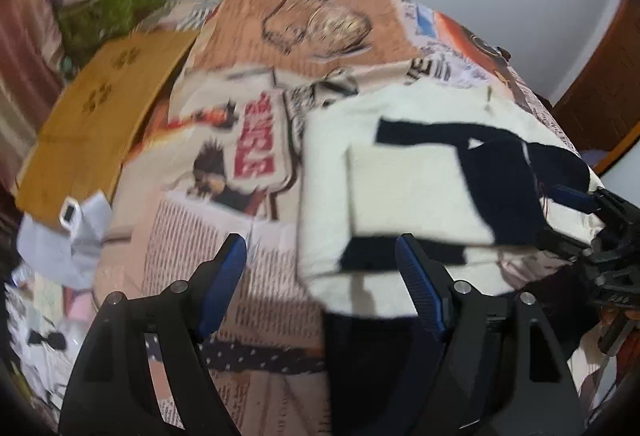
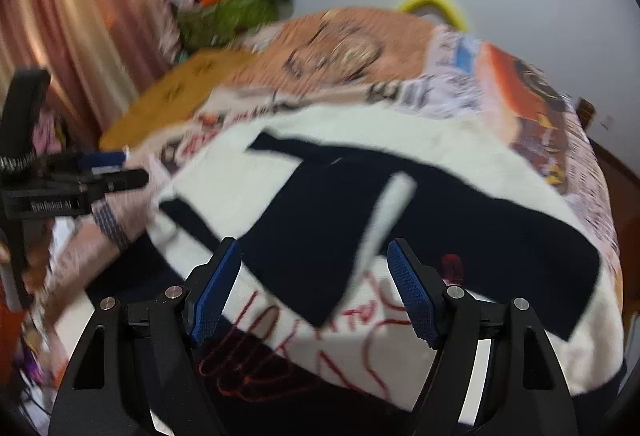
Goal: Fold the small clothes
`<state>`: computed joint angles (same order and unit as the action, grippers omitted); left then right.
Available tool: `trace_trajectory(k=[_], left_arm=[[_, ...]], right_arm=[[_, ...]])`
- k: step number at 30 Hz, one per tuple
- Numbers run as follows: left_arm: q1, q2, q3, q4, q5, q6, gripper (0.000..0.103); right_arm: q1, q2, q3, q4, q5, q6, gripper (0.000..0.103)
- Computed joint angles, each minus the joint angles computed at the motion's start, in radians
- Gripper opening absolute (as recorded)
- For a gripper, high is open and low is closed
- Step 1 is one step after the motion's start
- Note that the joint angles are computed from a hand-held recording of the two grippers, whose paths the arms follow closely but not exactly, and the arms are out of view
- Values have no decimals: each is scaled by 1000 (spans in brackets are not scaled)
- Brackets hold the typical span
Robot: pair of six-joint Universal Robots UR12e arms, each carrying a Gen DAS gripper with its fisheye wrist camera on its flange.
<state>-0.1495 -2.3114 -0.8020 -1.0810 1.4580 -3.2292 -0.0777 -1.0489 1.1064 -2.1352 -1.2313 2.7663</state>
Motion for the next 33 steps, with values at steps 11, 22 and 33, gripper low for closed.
trace_trajectory(k=[11,22,33], left_arm=[[7,-41,26,-68,-2,-14,76],[-3,-51,11,-55,24,-16,79],[-13,-56,21,-64,79,-12,87]], right_arm=[[56,54,-52,17,-140,-113,67],[26,47,-34,-113,-130,4,17],[-87,-45,97,-110,-60,242,16]])
